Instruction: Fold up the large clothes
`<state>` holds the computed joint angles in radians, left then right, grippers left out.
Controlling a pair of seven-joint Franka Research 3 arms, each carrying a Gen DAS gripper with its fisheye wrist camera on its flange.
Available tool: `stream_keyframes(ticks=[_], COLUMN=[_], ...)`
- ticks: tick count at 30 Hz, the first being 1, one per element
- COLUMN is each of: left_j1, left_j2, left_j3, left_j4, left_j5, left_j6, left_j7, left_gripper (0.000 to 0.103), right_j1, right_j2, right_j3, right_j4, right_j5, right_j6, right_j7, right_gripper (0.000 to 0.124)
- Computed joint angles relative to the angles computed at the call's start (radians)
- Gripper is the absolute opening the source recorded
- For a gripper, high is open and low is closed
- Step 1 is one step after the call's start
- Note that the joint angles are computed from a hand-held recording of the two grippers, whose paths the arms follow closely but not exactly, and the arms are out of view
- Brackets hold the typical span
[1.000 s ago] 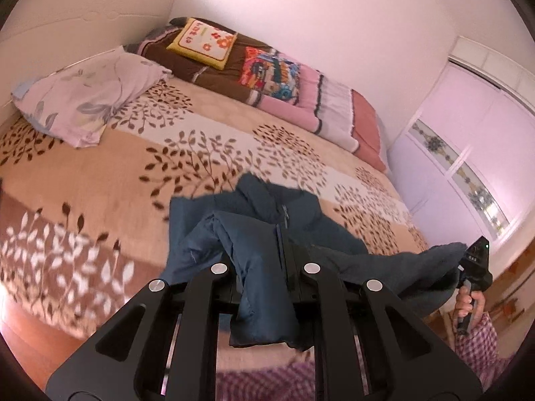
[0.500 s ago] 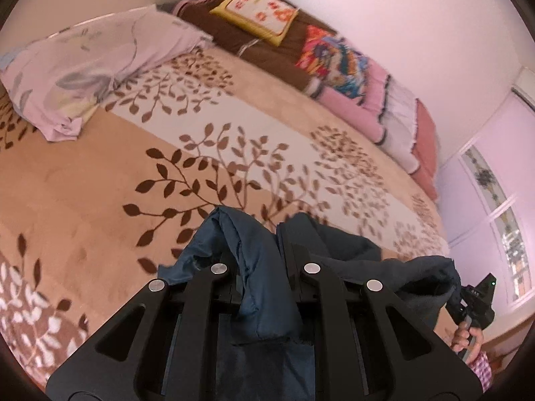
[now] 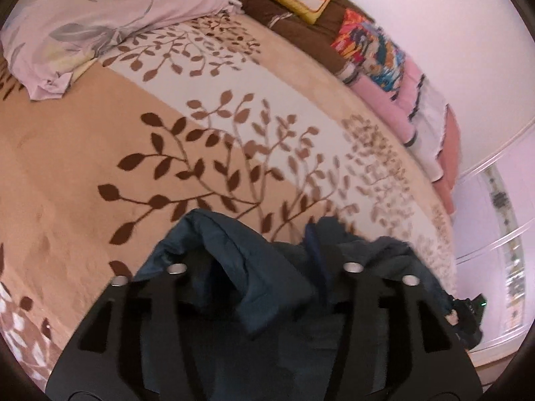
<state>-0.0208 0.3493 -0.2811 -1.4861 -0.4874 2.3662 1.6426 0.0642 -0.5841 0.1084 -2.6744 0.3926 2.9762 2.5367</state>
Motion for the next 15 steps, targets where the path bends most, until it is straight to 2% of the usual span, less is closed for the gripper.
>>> stream_keyframes(ticks=[1,3,4,5,7,11,15], left_j1=[0.009,0.017,0.014,0.007,0.003,0.018,0.033], left_j2=[-0.009,-0.031,-0.040,-0.053,-0.088,-0.137,-0.247], left_j3=[-0.008,-0.012,-0.009,-0.002,0.005,0.020,0.054], left_j4=[-0.009,-0.032,-0.039,-0.054,-0.096,-0.137,-0.264], left_j5=[-0.028,-0.062,-0.062,-0.051,-0.047,-0.079,-0.130], left_j6=[0.008,0.024,0.036,0.061,0.127,0.108,0.089], left_j7=[0.012,0.026,0.028,0.026,0.046,0.060,0.136], left_gripper=[0.065,0.072,0.080,0.083,0.084,0.084,0.084], right_j1=[0.001,-0.058,-0.095,-0.114,-0.144,-0.147,-0.126], right_j2=[-0.005,-0.034,-0.053,-0.068,-0.106,-0.205,-0.342], right_j3=[0.002,0.057,0.089,0.104,0.124,0.145,0.188], right_j4=[-0.004,-0.007,-0.010,-0.015,-0.024,-0.054,-0.106], right_j5=[0.001,-0.033,-0.057,-0.073,-0.098,-0.139,-0.184], right_j6=[0.020,0.015,0.014,0.016,-0.003,-0.089,-0.204], right_j7=[0.000,0.030,0.051,0.063,0.088,0.124,0.178], right_gripper=[0.072,0.082,0.084,0.084,0.084,0.084,0.084])
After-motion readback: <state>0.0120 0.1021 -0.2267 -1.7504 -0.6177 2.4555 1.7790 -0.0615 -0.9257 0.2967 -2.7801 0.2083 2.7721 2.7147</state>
